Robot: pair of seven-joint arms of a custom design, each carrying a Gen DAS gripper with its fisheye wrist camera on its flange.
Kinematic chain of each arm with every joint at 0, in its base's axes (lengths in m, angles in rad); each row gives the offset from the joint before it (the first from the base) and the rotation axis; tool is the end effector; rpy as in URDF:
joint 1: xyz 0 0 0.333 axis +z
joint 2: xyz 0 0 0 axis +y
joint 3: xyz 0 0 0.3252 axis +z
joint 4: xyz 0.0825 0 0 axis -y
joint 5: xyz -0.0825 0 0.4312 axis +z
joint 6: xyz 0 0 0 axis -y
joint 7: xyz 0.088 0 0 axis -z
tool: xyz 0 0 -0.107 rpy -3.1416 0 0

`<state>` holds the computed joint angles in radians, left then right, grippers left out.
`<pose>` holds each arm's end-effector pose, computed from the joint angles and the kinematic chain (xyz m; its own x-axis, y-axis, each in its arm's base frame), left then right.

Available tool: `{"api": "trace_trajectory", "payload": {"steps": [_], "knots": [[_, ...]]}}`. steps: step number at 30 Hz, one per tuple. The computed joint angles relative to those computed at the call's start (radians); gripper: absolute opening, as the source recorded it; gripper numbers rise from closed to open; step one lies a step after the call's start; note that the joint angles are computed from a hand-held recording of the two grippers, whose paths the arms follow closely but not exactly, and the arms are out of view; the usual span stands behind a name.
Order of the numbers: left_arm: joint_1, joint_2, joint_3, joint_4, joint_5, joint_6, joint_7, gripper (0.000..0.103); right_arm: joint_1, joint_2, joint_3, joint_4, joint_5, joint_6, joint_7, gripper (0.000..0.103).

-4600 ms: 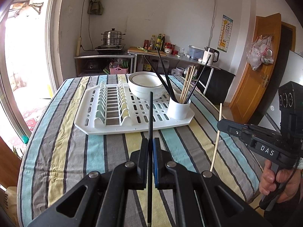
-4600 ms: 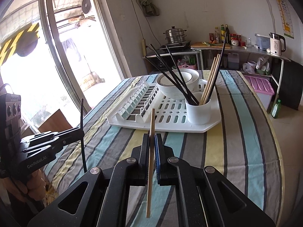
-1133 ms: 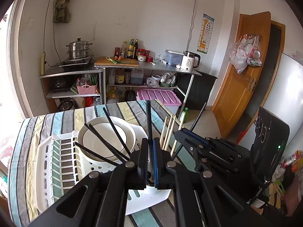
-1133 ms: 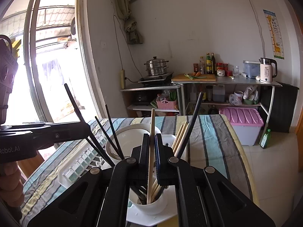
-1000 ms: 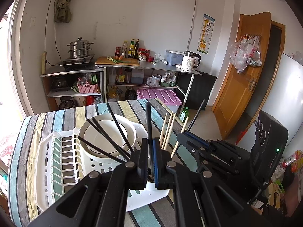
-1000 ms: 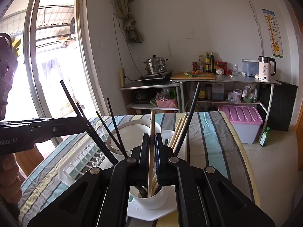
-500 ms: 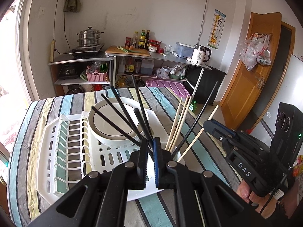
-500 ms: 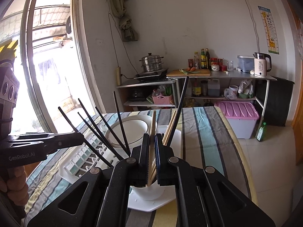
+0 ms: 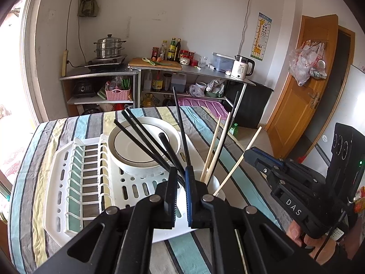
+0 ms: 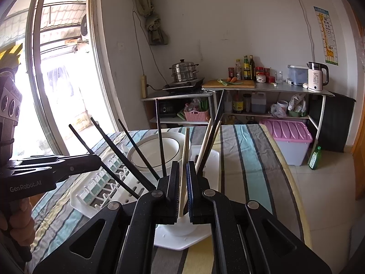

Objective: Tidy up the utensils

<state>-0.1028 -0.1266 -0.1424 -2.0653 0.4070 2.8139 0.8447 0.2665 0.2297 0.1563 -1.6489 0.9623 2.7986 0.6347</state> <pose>0.5864 -0.1706 0.5820 0.0650 -0.9836 0.1684 -0.6138 -0.1725 -0.7704 0.6786 0.2509 0.5653 0.6101 -0.7747 -0.1659 -0.4544 -0.1707 -0.8743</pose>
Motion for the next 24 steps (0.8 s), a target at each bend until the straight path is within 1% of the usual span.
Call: {"api": "trace_trajectory", "payload": {"steps": [1,3,6,9,14,16,20,23,24], "knots": [[0.000,-0.004,0.000,-0.004,0.000,0.002,0.000,0.007,-0.001,-0.006,0.003,-0.008,0.008,0.003,-0.010,0.012],[-0.002,-0.012,-0.001,-0.015,0.005,0.008,0.004,0.007,-0.004,-0.017,0.006,-0.021,0.027,0.004,-0.030,0.017],[-0.002,-0.024,-0.004,-0.030,0.012,0.008,-0.002,0.010,-0.002,-0.031,0.002,-0.038,0.040,0.002,-0.040,0.018],[0.004,-0.049,-0.011,-0.061,0.046,0.017,-0.033,0.015,-0.003,-0.056,-0.001,-0.067,0.063,0.003,-0.059,0.018],[0.033,-0.110,-0.039,-0.134,0.152,0.034,-0.157,0.017,0.002,-0.126,-0.012,-0.150,0.130,0.012,-0.115,0.018],[0.033,-0.132,-0.041,-0.165,0.172,0.051,-0.190,0.017,0.010,-0.157,-0.020,-0.186,0.148,0.016,-0.133,0.019],[0.039,-0.181,-0.054,-0.220,0.213,0.053,-0.256,0.017,0.027,-0.227,-0.040,-0.268,0.202,0.019,-0.185,0.021],[0.050,-0.228,-0.074,-0.267,0.252,0.059,-0.319,0.017,0.044,-0.287,-0.059,-0.335,0.261,0.019,-0.232,0.025],[0.059,-0.249,-0.090,-0.287,0.274,0.056,-0.354,0.018,0.050,-0.308,-0.064,-0.359,0.270,0.023,-0.241,0.027]]}}
